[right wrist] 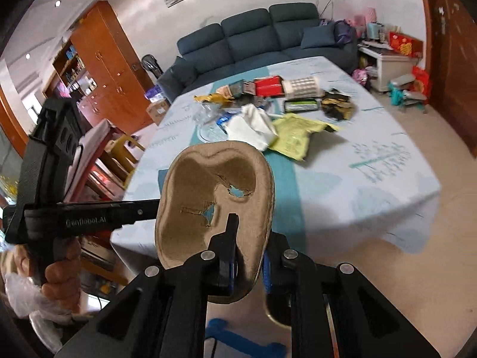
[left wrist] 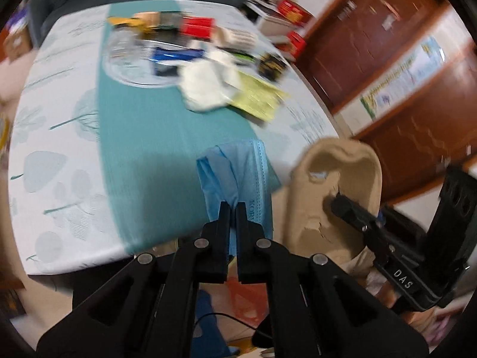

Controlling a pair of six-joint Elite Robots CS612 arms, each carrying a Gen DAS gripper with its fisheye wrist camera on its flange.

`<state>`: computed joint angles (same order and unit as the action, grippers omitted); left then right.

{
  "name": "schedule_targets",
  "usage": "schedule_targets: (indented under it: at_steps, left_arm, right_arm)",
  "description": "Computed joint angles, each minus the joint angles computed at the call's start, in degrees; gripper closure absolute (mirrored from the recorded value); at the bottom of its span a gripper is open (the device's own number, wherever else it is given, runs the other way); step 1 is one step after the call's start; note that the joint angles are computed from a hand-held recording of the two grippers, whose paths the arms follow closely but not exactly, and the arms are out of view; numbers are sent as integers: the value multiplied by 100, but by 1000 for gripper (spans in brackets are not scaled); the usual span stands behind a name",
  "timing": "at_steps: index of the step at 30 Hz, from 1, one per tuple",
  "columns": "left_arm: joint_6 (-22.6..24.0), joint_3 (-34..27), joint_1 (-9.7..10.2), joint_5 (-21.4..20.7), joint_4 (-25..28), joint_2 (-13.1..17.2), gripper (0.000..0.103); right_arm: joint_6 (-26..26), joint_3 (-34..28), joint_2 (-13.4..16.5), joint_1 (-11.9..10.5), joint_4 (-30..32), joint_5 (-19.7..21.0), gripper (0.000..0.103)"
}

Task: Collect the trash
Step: 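Carry the mask and pulp carrier with both tools over the floor bin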

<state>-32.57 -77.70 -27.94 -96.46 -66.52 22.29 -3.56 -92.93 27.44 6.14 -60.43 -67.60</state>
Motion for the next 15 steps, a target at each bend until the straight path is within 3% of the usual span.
schedule_targets:
  at_steps: [6,13,15]
  left_arm:
    - [595,-47,-416,266,172,137,102]
    - [1137,4,-754,709,491,390,102]
    - [1146,71,-770,648,584,466,102]
  right_arm:
    - [-171,-500,277,-45,384,-672,90]
    - [-202,-653,615,-192,946,-1056,90]
    - [-170,-606,730,-206,1084,-1187,90]
